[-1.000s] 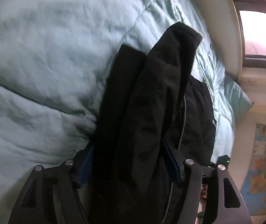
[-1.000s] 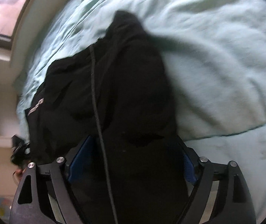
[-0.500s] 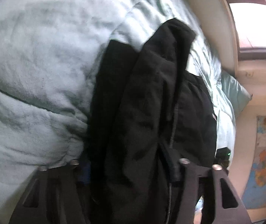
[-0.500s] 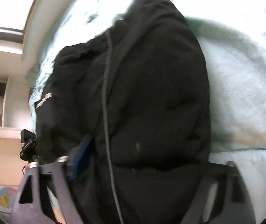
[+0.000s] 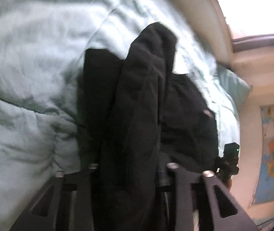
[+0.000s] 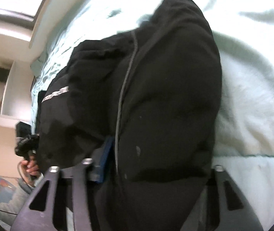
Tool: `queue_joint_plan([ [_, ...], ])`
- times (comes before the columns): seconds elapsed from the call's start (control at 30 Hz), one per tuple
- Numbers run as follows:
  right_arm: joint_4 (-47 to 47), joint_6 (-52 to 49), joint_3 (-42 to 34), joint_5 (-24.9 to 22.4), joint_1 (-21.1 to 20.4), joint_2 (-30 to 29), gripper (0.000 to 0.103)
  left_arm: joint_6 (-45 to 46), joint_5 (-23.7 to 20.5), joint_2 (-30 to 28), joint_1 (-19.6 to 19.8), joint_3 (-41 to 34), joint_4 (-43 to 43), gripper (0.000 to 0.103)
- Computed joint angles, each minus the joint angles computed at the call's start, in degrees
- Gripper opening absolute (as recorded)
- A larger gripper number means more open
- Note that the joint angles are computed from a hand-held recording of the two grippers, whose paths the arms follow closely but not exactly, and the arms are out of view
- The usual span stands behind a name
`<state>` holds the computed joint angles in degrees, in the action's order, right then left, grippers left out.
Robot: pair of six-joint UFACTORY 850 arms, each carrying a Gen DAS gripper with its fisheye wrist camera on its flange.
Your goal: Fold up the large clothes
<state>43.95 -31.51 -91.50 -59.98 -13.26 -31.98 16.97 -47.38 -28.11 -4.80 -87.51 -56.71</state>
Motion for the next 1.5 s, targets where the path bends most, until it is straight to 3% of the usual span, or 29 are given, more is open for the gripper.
queue_joint_plan([
  [0.3, 2.7, -5.6, 10.7, 3.0, 2.4, 16.8, 0.030, 7.3, 2.7, 13.5, -3.2, 7.2, -6.2, 0.022],
  [0.67, 1.3, -4.7, 12.7, 2.7, 2.2, 19.0, 0.030, 4.2, -0.3, 33.1, -3.3, 23.3, -4.1, 0.023],
  [0.87, -7.2, 2.2, 21.1, 4.6, 2.6, 20.5, 0.031, -7.4, -3.0, 34.0, -4.2, 30.5, 5.6, 0.026],
  [0.93, -10.7, 6.3, 23.0, 8.5, 2.6, 19.8, 0.038, -11.0, -0.4, 33.7, -3.3, 33.7, 9.0, 0.035],
  [0.97, -10.9, 7.3, 23.3, 8.8, 1.9, 19.0, 0.042, -9.8, 0.0, 33.5, -2.0, 35.1, 7.1, 0.038],
  [1.03, -10.3, 10.1, 23.6, 9.4, 0.6, 17.6, 0.062, -6.3, -1.2, 32.8, 2.8, 39.1, -2.4, 0.041],
  [1.1, -8.1, 10.4, 24.8, 9.5, -2.0, 17.2, 0.064, -1.4, -6.1, 30.7, 7.1, 41.2, -10.3, 0.043],
  [1.17, -6.9, 12.1, 25.9, 8.7, -3.9, 17.8, 0.066, -2.0, -8.9, 29.9, 8.6, 40.5, -10.1, 0.043],
  [1.27, -16.7, 19.5, 28.2, 12.4, -2.1, 23.7, 0.066, -8.5, -5.8, 32.4, 6.1, 35.9, 2.9, 0.042],
  [1.33, -24.2, 24.6, 28.9, 14.7, 1.5, 28.3, 0.066, -15.5, -2.4, 36.0, 3.5, 32.9, 13.3, 0.041],
  [1.4, -25.7, 23.8, 29.8, 15.6, 3.7, 31.8, 0.067, -21.3, -0.1, 38.3, -0.3, 29.9, 22.2, 0.041],
  [1.5, -24.5, 20.4, 32.3, 15.1, 6.8, 35.1, 0.068, -17.9, -0.7, 36.9, -6.3, 25.3, 22.1, 0.042],
])
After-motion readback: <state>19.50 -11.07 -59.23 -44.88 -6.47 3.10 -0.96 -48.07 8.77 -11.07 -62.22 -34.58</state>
